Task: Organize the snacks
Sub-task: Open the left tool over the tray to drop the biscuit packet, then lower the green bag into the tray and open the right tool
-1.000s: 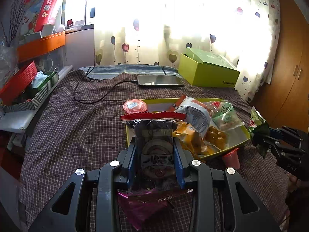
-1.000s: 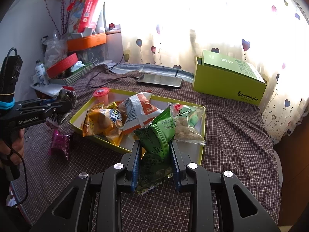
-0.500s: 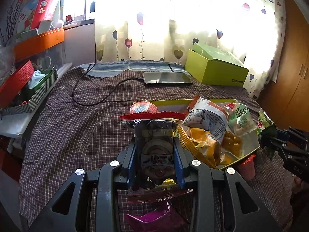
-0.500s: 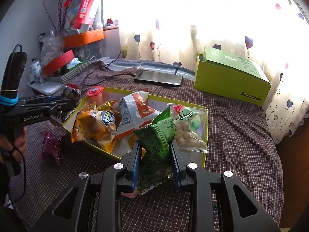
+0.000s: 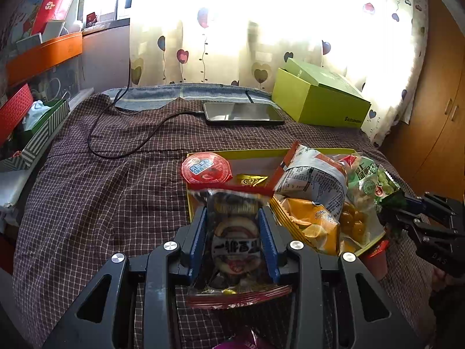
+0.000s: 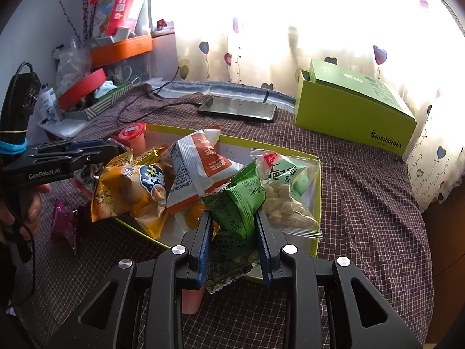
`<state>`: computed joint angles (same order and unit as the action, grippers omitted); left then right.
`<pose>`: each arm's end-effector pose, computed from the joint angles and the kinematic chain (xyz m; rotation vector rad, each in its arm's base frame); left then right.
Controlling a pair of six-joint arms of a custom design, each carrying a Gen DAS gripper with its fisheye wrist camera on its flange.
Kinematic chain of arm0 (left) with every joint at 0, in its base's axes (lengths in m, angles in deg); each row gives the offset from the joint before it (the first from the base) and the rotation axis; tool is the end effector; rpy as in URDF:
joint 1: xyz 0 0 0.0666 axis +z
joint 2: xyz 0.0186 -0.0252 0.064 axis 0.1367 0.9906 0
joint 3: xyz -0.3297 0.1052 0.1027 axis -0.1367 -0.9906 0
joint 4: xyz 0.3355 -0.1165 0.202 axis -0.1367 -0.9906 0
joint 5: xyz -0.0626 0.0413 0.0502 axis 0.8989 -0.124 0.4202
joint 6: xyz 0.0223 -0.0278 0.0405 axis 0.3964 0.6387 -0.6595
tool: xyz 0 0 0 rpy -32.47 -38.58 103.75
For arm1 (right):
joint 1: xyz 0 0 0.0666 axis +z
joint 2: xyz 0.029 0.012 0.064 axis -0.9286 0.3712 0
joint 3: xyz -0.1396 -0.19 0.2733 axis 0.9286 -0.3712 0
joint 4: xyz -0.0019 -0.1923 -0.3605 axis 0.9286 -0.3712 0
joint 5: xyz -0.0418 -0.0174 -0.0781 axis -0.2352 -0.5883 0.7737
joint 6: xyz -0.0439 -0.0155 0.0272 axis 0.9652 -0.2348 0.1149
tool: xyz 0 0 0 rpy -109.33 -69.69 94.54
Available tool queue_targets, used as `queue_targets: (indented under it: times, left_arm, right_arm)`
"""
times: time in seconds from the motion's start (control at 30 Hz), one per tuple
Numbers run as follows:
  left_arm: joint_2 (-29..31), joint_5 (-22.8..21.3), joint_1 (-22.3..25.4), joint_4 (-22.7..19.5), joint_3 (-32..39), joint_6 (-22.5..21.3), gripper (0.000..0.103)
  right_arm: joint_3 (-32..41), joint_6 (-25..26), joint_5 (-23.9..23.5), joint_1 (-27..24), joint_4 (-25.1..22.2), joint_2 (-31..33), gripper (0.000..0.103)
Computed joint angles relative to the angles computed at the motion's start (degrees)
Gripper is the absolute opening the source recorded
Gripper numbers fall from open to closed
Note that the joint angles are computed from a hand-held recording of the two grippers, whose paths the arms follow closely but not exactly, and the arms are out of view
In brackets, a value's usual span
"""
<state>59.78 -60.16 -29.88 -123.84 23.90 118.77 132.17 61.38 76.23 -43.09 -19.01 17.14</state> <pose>0.3350 -0.2469 0.3601 0.0387 2.3246 -0.2430 0.3296 0.1561 0.3720 -0.6074 2.2837 0.2542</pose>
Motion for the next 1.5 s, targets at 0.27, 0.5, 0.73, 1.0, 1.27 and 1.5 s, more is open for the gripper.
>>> queue_targets:
  times: [0.27, 0.5, 0.73, 1.0, 1.27, 1.5]
  left_arm:
    - [-2.0, -0.7, 0.0, 1.7, -1.5, 0.6, 0.054]
    - [-4.1, -1.0, -0.7, 1.0, -2.9, 2.8, 0.054]
    - [-5.3, -2.0, -2.4, 0.4, -3.4, 3.6, 0.054]
    - [-5.7, -2.8, -4.3, -0.3, -3.2, 4.2, 0.054]
    - [-6.0, -3.2, -6.3, -1.1, -3.4, 5.4, 0.054]
    - [-6.4, -4.3, -8.4, -2.2, -3.4, 7.1, 0.054]
  right_arm:
    - [0.2, 0.2, -0.2, -0.2, 0.4, 0.8, 0.027]
    - [0.4, 0.3, 0.3, -0.5, 1.0, 1.2, 0.027]
    - [1.1, 0.0, -0.7, -0.8, 1.3, 2.4, 0.031]
    - [0.3, 1.1, -0.4, 0.1, 1.6, 0.2, 0.036]
    - [-0.5, -0.4, 0.1, -0.3, 0.1, -1.5, 0.036]
    - [-1.6, -1.2, 0.1, 0.0, -1.4, -4.2, 0.036]
